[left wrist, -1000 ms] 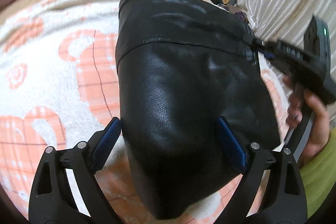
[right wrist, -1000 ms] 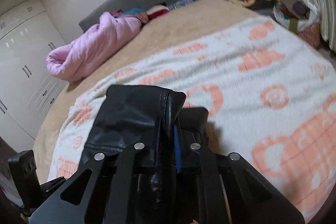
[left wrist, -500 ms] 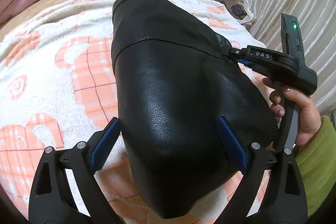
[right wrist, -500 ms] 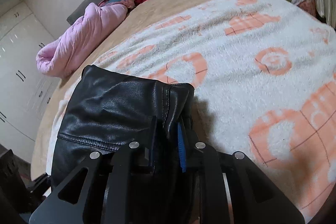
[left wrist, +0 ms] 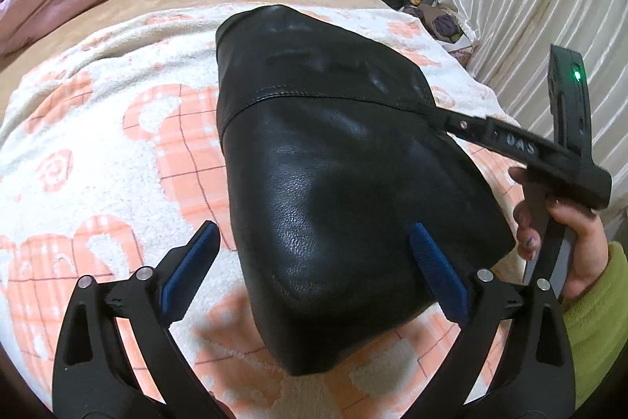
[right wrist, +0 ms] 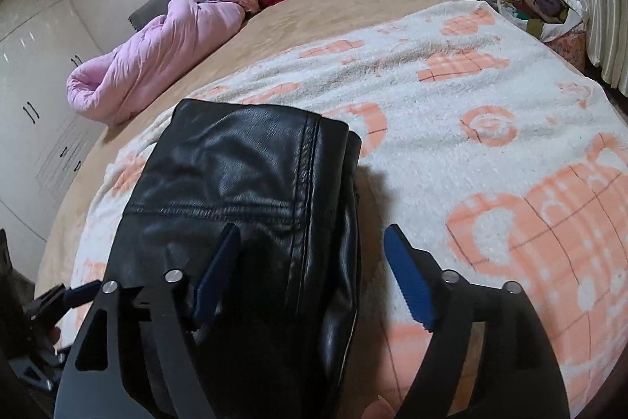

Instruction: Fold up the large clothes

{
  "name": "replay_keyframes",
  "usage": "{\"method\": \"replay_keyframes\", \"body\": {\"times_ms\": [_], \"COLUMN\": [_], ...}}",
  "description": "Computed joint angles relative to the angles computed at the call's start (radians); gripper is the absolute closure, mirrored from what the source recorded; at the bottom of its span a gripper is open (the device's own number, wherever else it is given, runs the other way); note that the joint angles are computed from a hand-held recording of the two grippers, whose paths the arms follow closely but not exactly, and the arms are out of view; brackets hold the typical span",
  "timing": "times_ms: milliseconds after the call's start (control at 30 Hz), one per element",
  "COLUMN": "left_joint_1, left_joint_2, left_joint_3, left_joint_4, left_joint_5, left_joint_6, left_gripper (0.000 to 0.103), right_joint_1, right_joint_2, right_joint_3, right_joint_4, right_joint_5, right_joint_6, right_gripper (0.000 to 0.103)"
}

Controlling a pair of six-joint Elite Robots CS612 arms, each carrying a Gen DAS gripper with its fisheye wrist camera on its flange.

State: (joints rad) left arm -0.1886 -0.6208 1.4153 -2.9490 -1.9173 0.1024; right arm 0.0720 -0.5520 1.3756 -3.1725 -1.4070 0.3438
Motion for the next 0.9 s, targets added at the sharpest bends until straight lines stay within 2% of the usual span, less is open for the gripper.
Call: {"method": "replay_keyframes", "body": {"times_ms": [67,167,200,267,367,433,500,567,600,767,833,900], "left_joint_1": [0.001,0.003,0.003,0.004,0.008,0.01,0.009,0.006,0.006,0.002,0.001,0.001], "left_joint_2": [-0.006,-0.012,-0.013,-0.012,-0.014,-0.017,-0.021,-0.028,-0.03,-0.046,-0.054,-0.061], "left_joint_3": [0.009,0.016,0.018,0.019,0.023,0.027,0.035,0.045,0.048,0.077,0.09,0.103], "left_joint_4": [-0.009,-0.016,-0.018,-0.019,-0.018,-0.019,-0.029,-0.042,-0.045,-0.083,-0.101,-0.118], "left_joint_5": [0.009,0.008,0.014,0.021,0.017,0.016,0.018,0.023,0.024,0.022,0.025,0.027], "left_joint_6": [-0.001,-0.008,-0.013,-0.019,-0.027,-0.027,-0.023,-0.021,-0.019,-0.016,-0.017,-0.016], "left_gripper": [0.01,0.01,0.01,0.01,0.01,0.01,0.01,0.01,0.01,0.01,0.01,0.01], "right_joint_1": [-0.001,-0.002,-0.001,-0.008,0.003,0.003,0.003,0.008,0.009,0.037,0.044,0.054], "right_joint_2": [-0.01,-0.022,-0.027,-0.023,-0.019,-0.015,-0.022,-0.038,-0.045,-0.086,-0.102,-0.116], "right_joint_3": [0.02,0.047,0.055,0.069,0.086,0.088,0.095,0.114,0.122,0.182,0.206,0.229], "right_joint_4": [-0.01,-0.016,0.011,-0.007,-0.072,-0.079,-0.076,-0.094,-0.1,-0.189,-0.221,-0.251], "right_joint_5": [0.005,0.016,0.019,0.1,0.087,0.094,0.076,0.05,0.045,-0.064,-0.086,-0.114], "right_joint_6": [0.013,0.021,0.021,0.038,0.056,0.066,0.069,0.058,0.051,-0.015,-0.034,-0.055], "right_gripper": [0.023,0.022,0.026,0.067,0.068,0.068,0.06,0.045,0.042,0.013,0.007,0.006]}}
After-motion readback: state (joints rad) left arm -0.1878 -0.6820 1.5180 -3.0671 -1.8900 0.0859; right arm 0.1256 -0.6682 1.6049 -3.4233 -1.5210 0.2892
